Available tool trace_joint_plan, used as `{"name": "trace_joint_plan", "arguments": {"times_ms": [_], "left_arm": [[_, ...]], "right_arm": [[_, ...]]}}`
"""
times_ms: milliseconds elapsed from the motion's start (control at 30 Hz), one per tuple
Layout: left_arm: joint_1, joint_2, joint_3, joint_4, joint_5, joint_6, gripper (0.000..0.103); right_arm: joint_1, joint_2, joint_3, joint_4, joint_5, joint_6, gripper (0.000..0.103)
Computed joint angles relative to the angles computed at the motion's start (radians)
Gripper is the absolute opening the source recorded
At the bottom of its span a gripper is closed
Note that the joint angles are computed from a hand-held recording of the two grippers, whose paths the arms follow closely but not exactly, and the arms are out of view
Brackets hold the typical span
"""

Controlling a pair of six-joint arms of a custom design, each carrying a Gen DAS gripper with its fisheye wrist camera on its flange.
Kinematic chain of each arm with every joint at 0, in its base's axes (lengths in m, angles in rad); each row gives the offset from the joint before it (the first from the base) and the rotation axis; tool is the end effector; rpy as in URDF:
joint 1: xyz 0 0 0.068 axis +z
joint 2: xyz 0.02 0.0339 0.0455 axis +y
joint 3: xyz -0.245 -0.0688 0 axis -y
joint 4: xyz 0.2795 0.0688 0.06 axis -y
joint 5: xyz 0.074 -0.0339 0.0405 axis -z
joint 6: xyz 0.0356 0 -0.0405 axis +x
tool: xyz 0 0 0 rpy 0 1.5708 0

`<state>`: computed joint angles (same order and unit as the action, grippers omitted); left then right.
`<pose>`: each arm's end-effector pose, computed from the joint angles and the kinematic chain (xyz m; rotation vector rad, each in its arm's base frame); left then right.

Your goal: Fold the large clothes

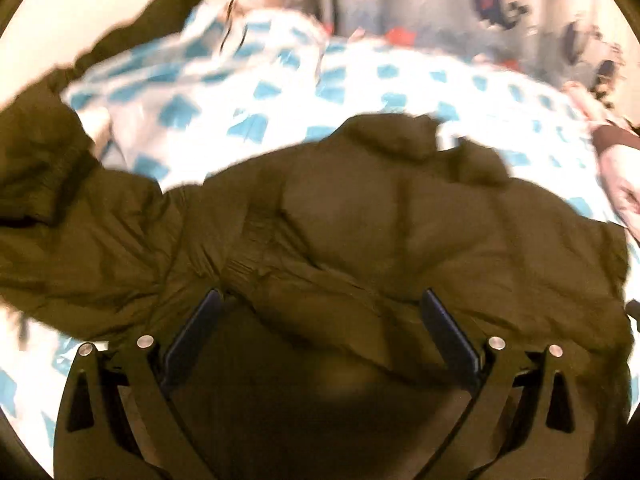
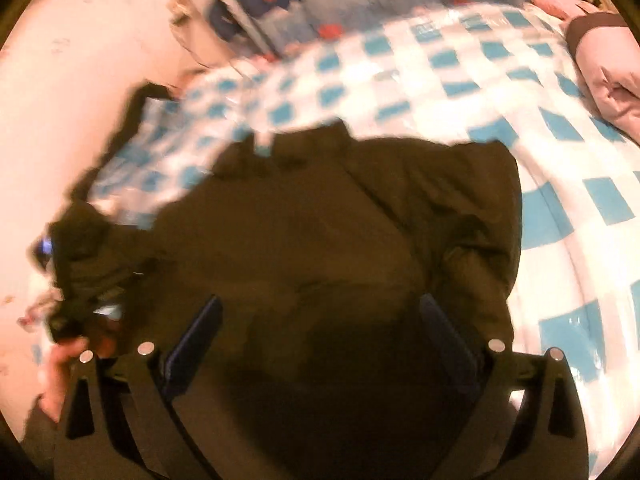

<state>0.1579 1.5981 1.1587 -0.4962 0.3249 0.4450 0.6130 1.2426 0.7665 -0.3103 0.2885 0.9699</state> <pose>0.3663 0.0468 0.2071 0.4792 2.3963 -0.1437 0.2457 0.1605 0.1941 0.5578 2.2945 0.4529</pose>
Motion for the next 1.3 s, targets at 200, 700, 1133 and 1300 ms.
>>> {"name": "trace_joint_plan", "arguments": {"times_ms": [200,700,1133,1300], "left_arm": [[0.053,-0.298,-0.171,-0.146,0.148,0.058,0.096],[0.510,-0.053,0.050,-0.235,0.294,0.132,0.096],[0.375,-0.030,0.112,0.180,0.035,0.370,0.096],[0.275,-0.013,0.030,0.400,-0.077,0.777,0.096]], "right_arm": [[0.281,-0.118,-0.033,-0.085,0.309,0.161,0.095],[0.184,0.189,0.093,0.467,-0.170,0.100,0.095],[0.205,0.629,0.556,0.386,-0.245,0.086,0.095],[0.202,0.443,0.266,0.435,-0.177,0.115,0.095]]}}
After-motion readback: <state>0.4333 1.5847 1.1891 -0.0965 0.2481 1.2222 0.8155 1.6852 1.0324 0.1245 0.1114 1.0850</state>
